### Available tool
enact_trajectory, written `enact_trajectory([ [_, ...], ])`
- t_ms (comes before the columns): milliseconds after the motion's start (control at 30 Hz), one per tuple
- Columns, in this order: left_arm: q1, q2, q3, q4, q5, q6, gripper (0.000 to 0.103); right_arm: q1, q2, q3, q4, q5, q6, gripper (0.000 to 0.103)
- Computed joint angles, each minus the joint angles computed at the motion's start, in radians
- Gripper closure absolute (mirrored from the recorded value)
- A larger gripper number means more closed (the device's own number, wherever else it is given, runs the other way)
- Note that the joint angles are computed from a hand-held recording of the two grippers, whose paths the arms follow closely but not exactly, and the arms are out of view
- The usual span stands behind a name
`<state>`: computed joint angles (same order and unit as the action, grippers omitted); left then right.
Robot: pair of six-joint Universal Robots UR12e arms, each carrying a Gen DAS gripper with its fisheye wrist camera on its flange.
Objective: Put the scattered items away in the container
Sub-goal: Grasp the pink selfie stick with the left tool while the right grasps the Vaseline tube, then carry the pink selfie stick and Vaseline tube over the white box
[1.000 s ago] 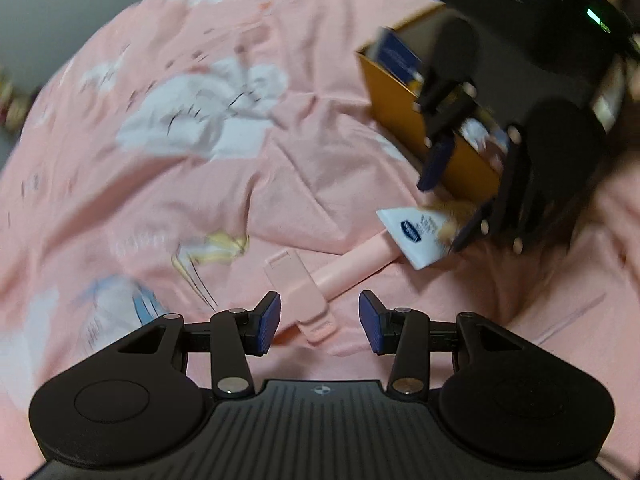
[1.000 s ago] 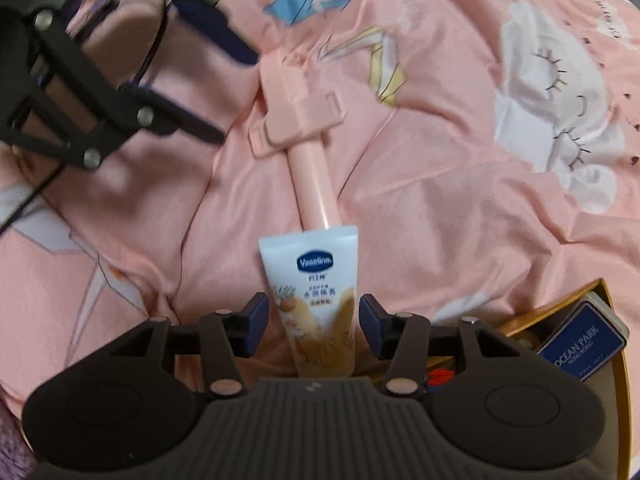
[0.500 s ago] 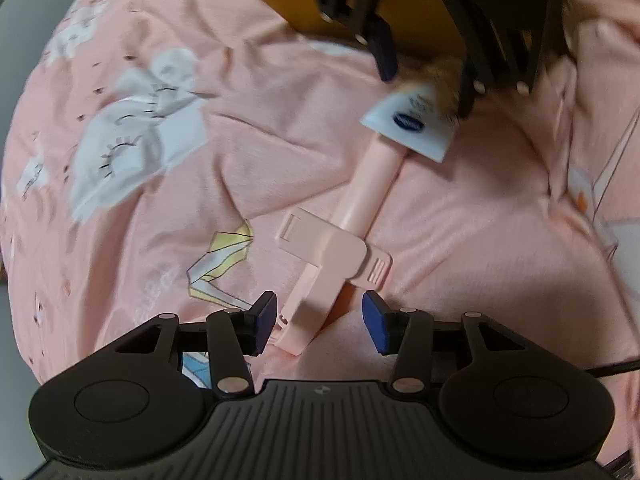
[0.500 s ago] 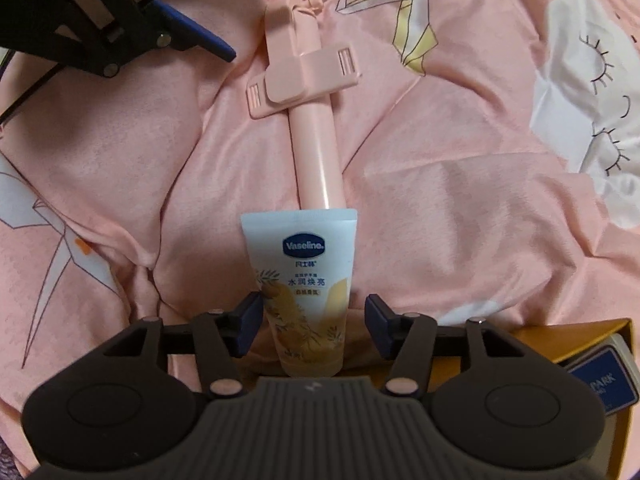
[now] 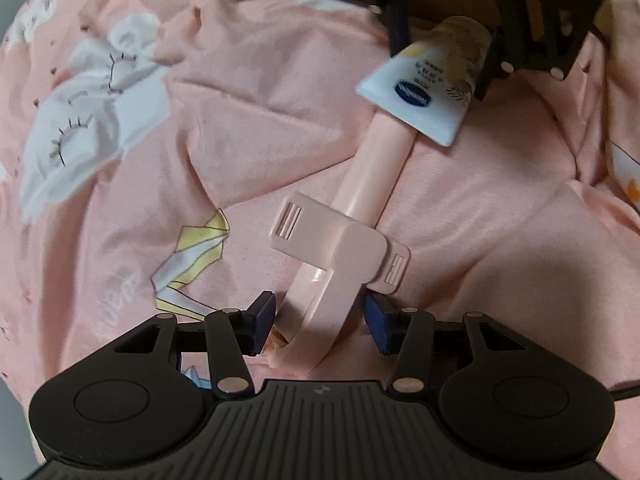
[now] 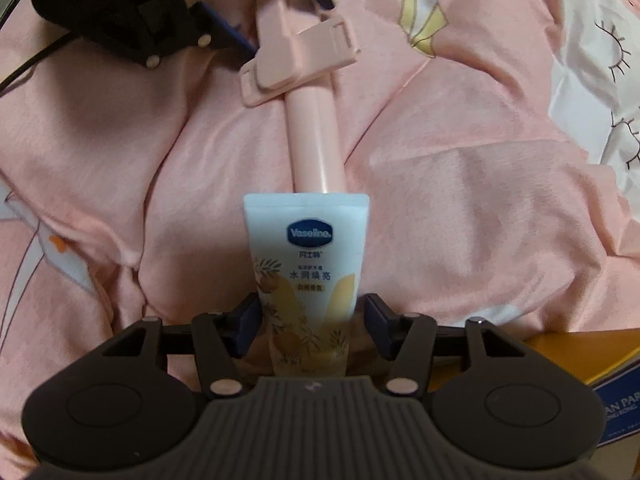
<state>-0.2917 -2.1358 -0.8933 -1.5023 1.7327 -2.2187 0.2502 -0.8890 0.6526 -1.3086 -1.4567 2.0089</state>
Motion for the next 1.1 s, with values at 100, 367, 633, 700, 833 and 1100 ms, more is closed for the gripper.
enact_trajectory([
  [100, 0.007, -0.014, 0.020, -0.027, -0.018, -0.006, 0.045, -0.007, -0.014, 0.026, -0.023, 0.025, 0.005, 0.051],
  [367, 0.017, -0.041, 0.080, -0.095, -0.051, -0.095, 0.055, -0.041, -0.045, 0.041, -0.064, 0.135, 0.077, 0.051],
  [633, 0.021, -0.001, 0.042, -0.058, -0.068, -0.247, 0.061, -0.073, -0.035, 0.008, -0.105, 0.282, 0.270, 0.051],
  [700, 0.024, 0.010, 0.031, -0.045, -0.075, -0.301, 0.062, -0.084, -0.054, 0.036, -0.125, 0.321, 0.330, 0.051],
  [833, 0.029, 0.034, 0.011, -0.020, -0.107, -0.442, 0.066, -0.093, -0.083, 0.110, -0.235, 0.390, 0.455, 0.051],
  [1100, 0.038, 0.097, -0.063, 0.088, -0.223, -0.681, 0.069, -0.137, -0.169, 0.257, -0.415, 0.514, 0.641, 0.051],
])
